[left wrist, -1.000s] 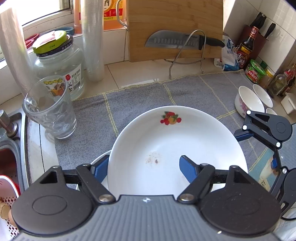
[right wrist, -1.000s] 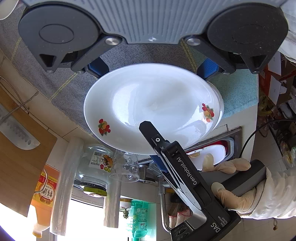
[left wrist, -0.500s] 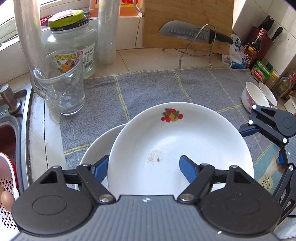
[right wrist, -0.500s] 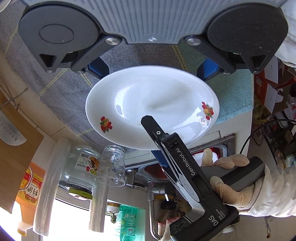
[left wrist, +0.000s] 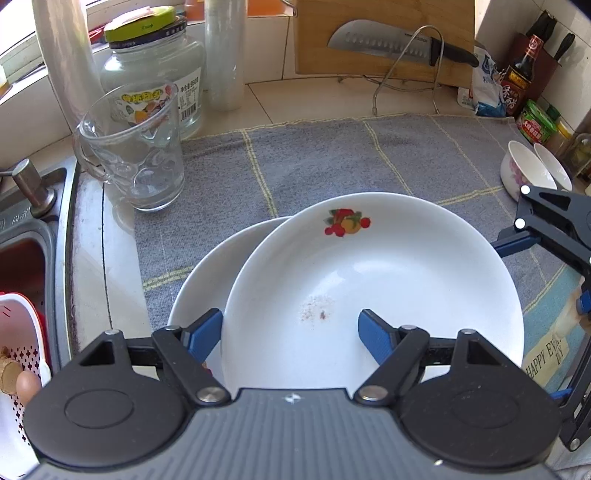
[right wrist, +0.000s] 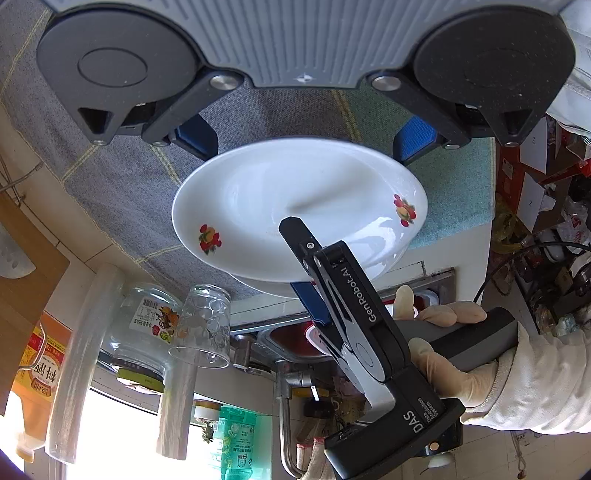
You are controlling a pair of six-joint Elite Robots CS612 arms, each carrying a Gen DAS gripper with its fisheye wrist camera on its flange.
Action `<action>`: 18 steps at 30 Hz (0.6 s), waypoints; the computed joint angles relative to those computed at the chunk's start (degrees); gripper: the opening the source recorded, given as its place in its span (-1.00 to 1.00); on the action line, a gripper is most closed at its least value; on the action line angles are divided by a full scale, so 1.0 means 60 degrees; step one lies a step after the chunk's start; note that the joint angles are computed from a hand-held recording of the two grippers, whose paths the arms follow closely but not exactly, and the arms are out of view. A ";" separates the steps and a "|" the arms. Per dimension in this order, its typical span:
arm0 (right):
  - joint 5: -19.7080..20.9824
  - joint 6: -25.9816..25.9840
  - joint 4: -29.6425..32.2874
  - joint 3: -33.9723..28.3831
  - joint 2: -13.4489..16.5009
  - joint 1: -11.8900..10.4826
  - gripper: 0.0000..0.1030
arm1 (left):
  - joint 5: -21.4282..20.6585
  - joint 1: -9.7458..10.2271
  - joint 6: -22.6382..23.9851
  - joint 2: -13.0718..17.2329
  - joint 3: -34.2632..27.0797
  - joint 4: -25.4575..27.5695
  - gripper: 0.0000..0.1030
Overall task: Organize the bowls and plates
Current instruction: 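Lower the plate onto the stacked plates and open the left tool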
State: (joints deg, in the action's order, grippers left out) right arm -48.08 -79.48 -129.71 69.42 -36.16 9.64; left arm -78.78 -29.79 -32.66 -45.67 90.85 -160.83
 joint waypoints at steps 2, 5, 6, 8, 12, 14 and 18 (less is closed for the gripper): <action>-0.0024 0.0013 0.0036 -0.0026 0.0008 0.0011 0.99 | 0.0081 -0.0016 0.0117 0.0001 -0.0016 0.0072 0.54; 0.0003 0.0047 0.0018 -0.0016 0.0005 0.0010 0.99 | 0.0185 -0.0038 0.0151 -0.0003 -0.0028 0.0138 0.54; -0.0002 0.0038 -0.0050 0.0012 -0.0005 0.0011 0.99 | 0.0219 -0.0046 0.0186 -0.0009 -0.0017 0.0138 0.54; -0.0013 -0.0027 -0.0077 0.0010 0.0003 0.0014 0.99 | 0.0253 -0.0050 0.0197 -0.0025 0.0027 0.0081 0.54; -0.0015 0.0013 -0.0172 0.0035 0.0014 0.0029 0.99 | 0.0346 -0.0044 0.0103 -0.0052 0.0097 -0.0006 0.56; -0.0038 0.0030 -0.0239 0.0068 0.0014 0.0041 0.99 | 0.0384 -0.0043 0.0078 -0.0063 0.0144 -0.0102 0.58; -0.0160 0.0017 -0.0345 0.0131 -0.0005 0.0071 0.99 | 0.0409 -0.0047 0.0052 -0.0088 0.0233 -0.0296 0.63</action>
